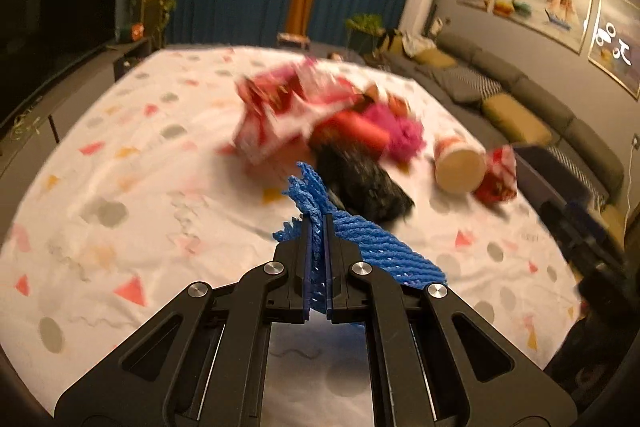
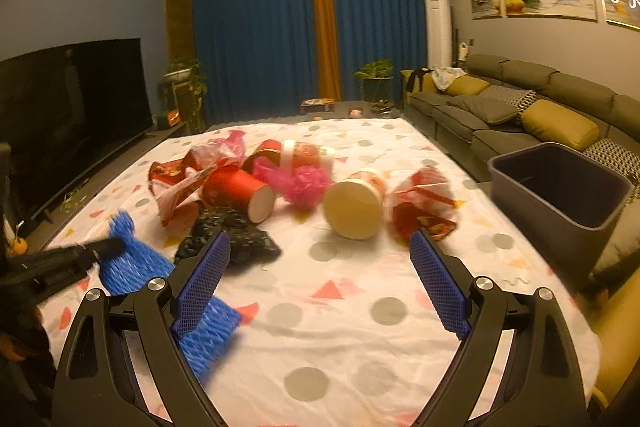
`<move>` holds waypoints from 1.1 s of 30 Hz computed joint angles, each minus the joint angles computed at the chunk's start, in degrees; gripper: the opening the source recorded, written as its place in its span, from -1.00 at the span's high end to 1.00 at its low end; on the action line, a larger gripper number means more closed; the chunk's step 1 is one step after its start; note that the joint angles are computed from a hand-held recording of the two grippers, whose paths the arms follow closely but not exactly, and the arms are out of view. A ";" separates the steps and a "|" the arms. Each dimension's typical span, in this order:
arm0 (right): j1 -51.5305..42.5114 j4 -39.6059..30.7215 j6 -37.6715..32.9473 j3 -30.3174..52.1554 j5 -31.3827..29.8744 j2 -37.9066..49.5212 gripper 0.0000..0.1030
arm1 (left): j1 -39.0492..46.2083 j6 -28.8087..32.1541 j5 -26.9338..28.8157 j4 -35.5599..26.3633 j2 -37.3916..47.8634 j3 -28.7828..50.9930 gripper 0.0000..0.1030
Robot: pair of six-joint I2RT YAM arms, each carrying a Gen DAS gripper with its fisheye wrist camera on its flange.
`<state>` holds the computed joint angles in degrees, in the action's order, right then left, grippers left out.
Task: Collect trash
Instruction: 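Grasp the blue foam net with the left gripper while the right gripper grasps the black bag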
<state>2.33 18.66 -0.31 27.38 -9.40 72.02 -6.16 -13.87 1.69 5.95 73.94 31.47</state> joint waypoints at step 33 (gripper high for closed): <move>18.20 -11.62 2.03 29.01 9.75 32.96 0.14 | 19.76 6.05 10.14 1.14 -2.94 -0.34 0.92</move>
